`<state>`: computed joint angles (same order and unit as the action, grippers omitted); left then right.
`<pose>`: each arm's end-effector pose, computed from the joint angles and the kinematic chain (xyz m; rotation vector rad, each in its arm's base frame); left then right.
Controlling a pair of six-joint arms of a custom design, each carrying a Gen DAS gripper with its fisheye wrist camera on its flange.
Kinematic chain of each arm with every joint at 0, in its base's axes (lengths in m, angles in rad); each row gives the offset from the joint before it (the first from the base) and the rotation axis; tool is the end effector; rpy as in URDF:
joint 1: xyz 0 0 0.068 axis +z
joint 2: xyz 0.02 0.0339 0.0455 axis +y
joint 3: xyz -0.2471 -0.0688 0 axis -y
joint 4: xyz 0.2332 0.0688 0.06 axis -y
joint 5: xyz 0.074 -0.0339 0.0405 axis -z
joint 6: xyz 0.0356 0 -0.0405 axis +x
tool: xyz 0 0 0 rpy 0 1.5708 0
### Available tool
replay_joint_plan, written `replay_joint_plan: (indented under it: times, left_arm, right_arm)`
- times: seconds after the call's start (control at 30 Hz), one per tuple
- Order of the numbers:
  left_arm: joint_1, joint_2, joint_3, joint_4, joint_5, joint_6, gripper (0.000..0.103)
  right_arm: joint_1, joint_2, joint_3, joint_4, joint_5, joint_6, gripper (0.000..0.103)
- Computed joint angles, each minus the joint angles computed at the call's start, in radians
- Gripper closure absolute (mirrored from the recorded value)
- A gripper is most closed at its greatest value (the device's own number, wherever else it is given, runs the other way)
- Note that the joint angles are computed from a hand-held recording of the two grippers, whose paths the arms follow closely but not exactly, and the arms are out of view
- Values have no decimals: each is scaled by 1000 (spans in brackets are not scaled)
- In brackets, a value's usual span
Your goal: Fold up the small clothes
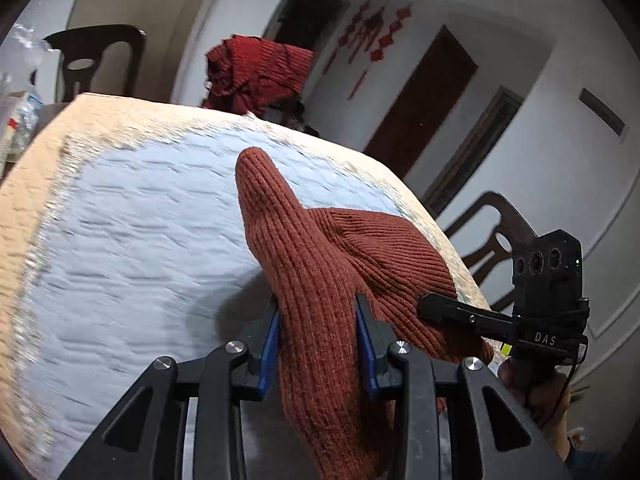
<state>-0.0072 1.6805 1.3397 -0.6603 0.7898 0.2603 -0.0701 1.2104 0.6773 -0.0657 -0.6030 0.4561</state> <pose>0.3401 -0.0277 0.2543 0.5968 2.2877 -0.8836 0.2503 0.0027 0.2196 0.2180 2.1664 0.8735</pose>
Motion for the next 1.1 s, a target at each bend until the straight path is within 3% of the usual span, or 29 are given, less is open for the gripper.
replay_joint_plan:
  times: [0.4, 0.57, 0.7, 0.87, 1.0, 1.1]
  left_arm:
    - [129, 276, 266, -62, 2, 60, 67]
    - [168, 414, 314, -86, -10, 80, 61]
    - [209, 369, 243, -51, 23, 77, 59]
    - [218, 238, 146, 55, -24, 52, 60]
    - [184, 210, 153, 68, -30, 48, 60]
    - [149, 248, 176, 63, -74, 70, 60]
  right_arm:
    - [167, 373, 184, 212, 63, 87, 76]
    - [160, 484, 224, 192, 65, 88, 71]
    - [152, 429, 185, 146, 88, 53, 66]
    - [195, 299, 191, 64, 244, -22, 66]
    - [240, 337, 291, 2, 347, -81, 70]
    - [248, 439, 386, -38, 367, -112, 75]
